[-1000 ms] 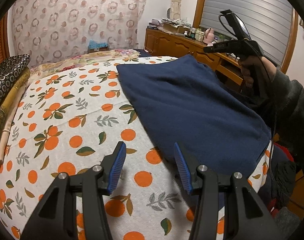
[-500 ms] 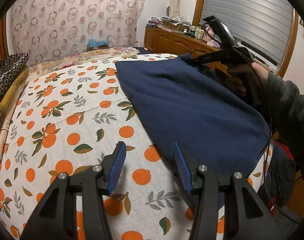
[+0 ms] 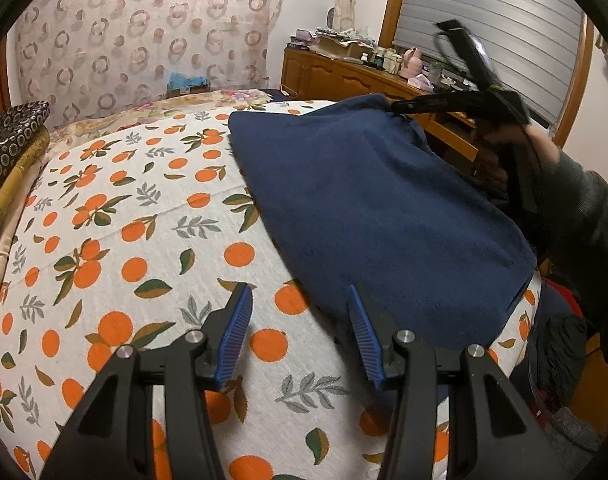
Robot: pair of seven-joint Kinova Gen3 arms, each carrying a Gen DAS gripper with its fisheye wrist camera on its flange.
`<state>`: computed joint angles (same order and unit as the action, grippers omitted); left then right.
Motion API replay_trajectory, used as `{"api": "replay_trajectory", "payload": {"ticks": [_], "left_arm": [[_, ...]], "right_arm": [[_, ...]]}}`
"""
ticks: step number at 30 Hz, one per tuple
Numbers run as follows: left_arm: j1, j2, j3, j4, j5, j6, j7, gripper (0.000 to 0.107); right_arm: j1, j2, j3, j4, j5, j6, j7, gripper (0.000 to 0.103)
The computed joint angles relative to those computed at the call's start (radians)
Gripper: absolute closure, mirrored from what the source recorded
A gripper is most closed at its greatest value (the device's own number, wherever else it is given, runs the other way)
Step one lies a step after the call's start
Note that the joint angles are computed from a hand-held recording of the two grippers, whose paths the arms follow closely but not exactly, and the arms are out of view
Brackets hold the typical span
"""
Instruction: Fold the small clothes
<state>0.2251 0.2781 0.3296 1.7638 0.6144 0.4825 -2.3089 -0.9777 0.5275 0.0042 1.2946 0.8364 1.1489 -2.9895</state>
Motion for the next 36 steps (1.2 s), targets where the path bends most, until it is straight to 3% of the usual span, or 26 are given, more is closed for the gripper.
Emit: {"api": "replay_trajectory", "payload": {"ticks": [5, 16, 22, 30, 36], "left_arm": [[0.002, -0.006, 0.004, 0.006, 0.002, 0.009, -0.010, 0.059], [-0.003, -0.037, -0.009, 0.032, 0.041, 0.063, -0.064, 0.059], [-0.001, -0.041, -0.030, 0.038, 0.058, 0.116, -0.091, 0.059], [-0.016, -0.048, -0.039, 0.067, 0.116, 0.144, -0.150, 0.059], [-0.021, -0.056, -0.046, 0.080, 0.154, 0.173, -0.200, 0.060]], "right_arm": [[-0.091, -0.051, -0.032, 0.094, 0.037, 0.032, -0.095, 0.052], [-0.219, -0.114, -0.153, 0.248, 0.029, 0.105, -0.405, 0.051], [-0.232, -0.105, -0.179, 0.252, -0.019, 0.130, -0.444, 0.051], [-0.227, -0.110, -0.192, 0.277, -0.039, 0.084, -0.461, 0.052], [-0.246, -0.099, -0.191, 0.264, -0.038, 0.092, -0.444, 0.064]]}}
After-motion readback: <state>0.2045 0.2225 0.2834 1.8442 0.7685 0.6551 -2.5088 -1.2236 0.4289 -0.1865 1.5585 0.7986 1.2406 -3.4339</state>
